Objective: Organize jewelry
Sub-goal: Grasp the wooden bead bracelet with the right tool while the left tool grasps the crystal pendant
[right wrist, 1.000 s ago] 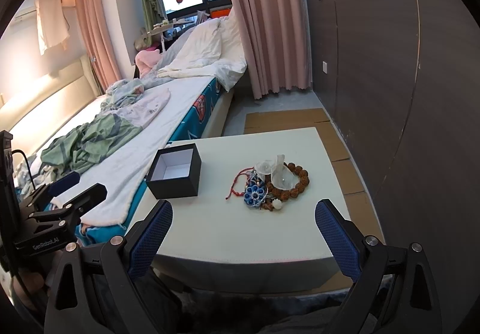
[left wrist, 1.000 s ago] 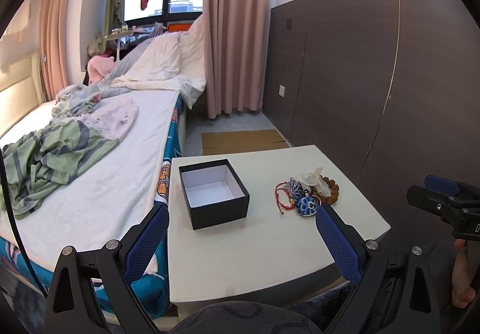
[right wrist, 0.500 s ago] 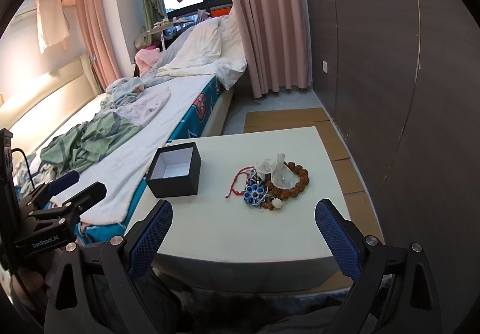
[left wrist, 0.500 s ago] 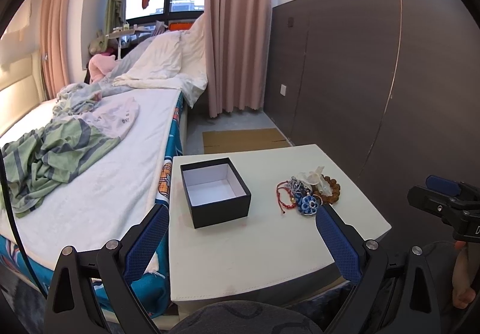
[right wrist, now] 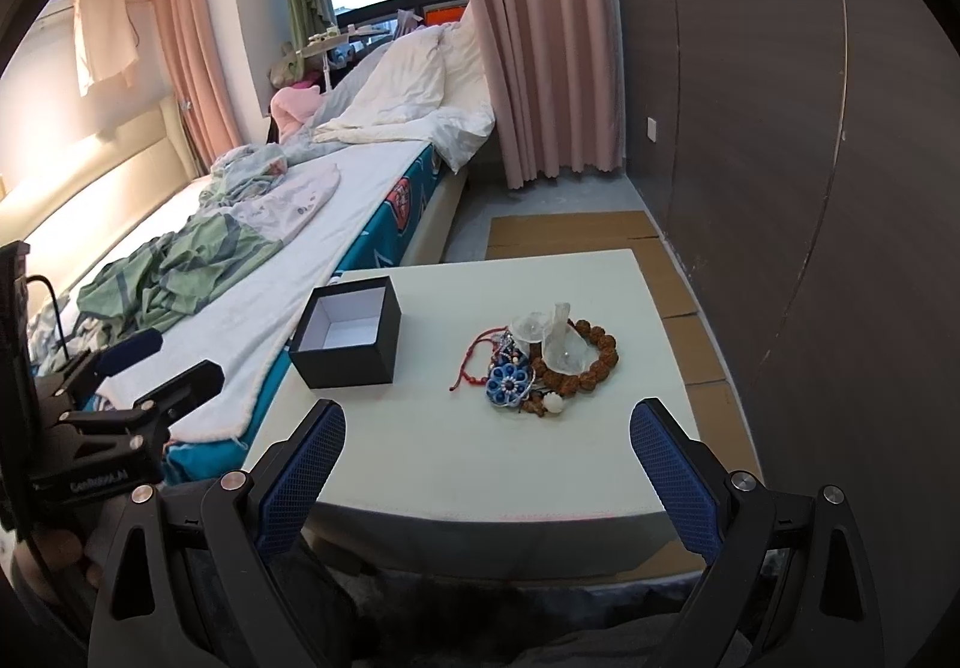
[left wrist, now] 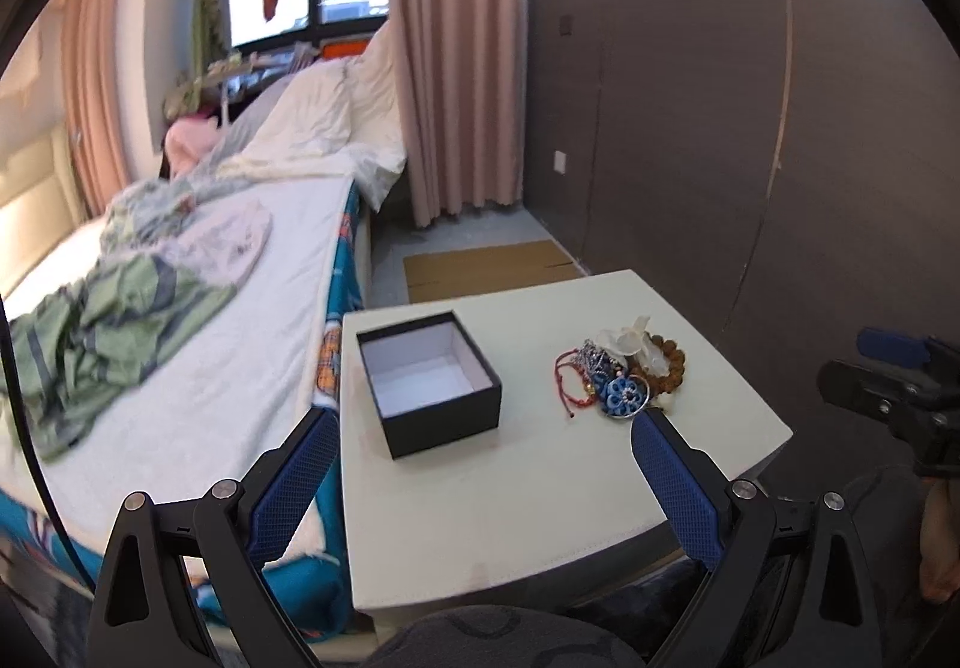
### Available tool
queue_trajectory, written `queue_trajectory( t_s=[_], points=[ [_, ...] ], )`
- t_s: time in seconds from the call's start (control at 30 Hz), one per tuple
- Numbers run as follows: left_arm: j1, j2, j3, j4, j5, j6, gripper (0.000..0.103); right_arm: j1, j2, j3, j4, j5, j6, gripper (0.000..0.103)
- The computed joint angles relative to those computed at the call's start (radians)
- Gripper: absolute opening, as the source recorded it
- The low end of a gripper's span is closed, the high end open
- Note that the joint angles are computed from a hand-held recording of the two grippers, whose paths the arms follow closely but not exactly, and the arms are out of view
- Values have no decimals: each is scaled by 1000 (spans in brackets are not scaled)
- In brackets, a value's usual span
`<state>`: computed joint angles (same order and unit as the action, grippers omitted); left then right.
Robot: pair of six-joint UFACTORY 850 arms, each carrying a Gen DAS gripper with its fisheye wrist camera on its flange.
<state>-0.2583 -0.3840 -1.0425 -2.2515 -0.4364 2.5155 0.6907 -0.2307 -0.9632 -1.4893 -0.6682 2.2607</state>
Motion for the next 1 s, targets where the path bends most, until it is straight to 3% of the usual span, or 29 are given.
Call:
queue_trajectory(
  t_s=[0.2,0.5,0.6,1.0],
  points=[
    [-2,-22,-82,186,41,-219,98,-41,6,-6,37,34,-9,96],
    [-20,-96,-257,623,53,-615,98,-146,23,-32,113,126,-22,97],
    [-29,-140,-339,816,12,-795,97,-186,19,-45,134,177,-31,97],
    [-115,-329,-639,1298,-65,-1213,78,-320,-5,-94,244,303,-112,96]
  ],
)
